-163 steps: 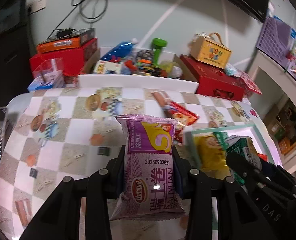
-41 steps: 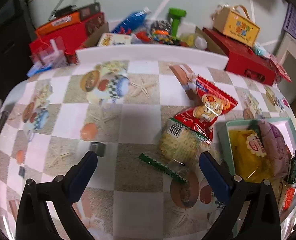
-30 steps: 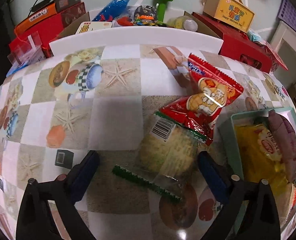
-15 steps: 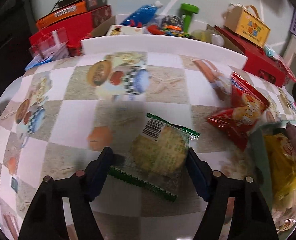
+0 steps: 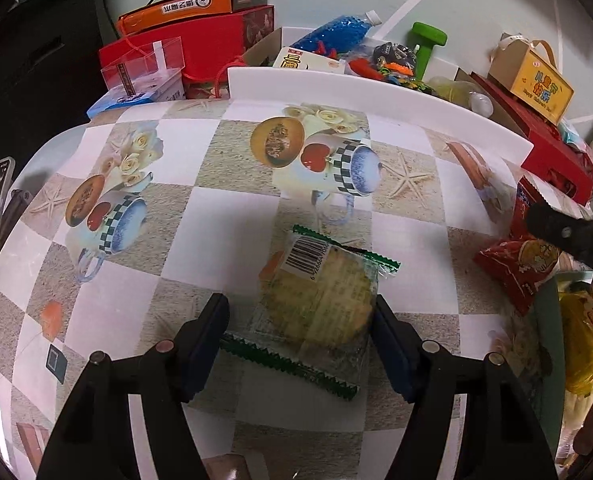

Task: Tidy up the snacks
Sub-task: 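Grasp the green-wrapped round cake with the left gripper while the right grasps the red chip bag, then carry the round cake with the left gripper into the tray while the right carries the chip bag there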

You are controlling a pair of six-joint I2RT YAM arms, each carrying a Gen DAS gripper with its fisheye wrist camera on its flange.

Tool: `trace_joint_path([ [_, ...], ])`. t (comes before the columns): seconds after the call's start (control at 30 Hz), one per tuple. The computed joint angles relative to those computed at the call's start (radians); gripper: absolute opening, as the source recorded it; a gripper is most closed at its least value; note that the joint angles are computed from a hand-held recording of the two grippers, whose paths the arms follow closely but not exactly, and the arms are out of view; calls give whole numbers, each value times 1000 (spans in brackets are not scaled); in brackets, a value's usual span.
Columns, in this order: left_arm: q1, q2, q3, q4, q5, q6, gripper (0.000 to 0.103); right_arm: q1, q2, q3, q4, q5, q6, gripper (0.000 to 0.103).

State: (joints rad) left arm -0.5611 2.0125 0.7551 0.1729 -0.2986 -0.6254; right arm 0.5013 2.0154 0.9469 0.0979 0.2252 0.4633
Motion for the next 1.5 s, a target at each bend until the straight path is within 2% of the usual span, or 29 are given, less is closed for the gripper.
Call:
trace_joint_path([
  [0.1,0,0,-1,2,-1,1,72,6,15,21,-21,13,-5,85],
  [0.2,-6,4,5,-6,-10,1,72,12,30,40,-42,25,-4,69],
  [0.43,-3,-9,-8,5,-3,-11,69,27,21,29,-32,33,-2,66],
  [0.57,4,-47,-47,39,14,-23,52,44,-16,-1,-21,41,5,65],
  [0.67,1,-54,-53,36,20,-22,52,61,-61,-38,-9,49,20,65],
  [0.87,15,-113,-109,56,67,-31,51,119,-220,-175,11,98,91,65],
  [1.03,-9,-231,-176,33,50,-55,51,162,-371,-296,7,133,171,65],
  [1.2,-88,-372,-226,0,14,-83,51,228,-542,-399,-57,215,239,65],
  [1.37,-196,-439,-201,-44,-32,-87,51,230,-725,-497,-127,254,264,65],
  [1.5,-286,-420,-130,-64,-54,-71,51,140,-916,-579,-212,273,265,65],
])
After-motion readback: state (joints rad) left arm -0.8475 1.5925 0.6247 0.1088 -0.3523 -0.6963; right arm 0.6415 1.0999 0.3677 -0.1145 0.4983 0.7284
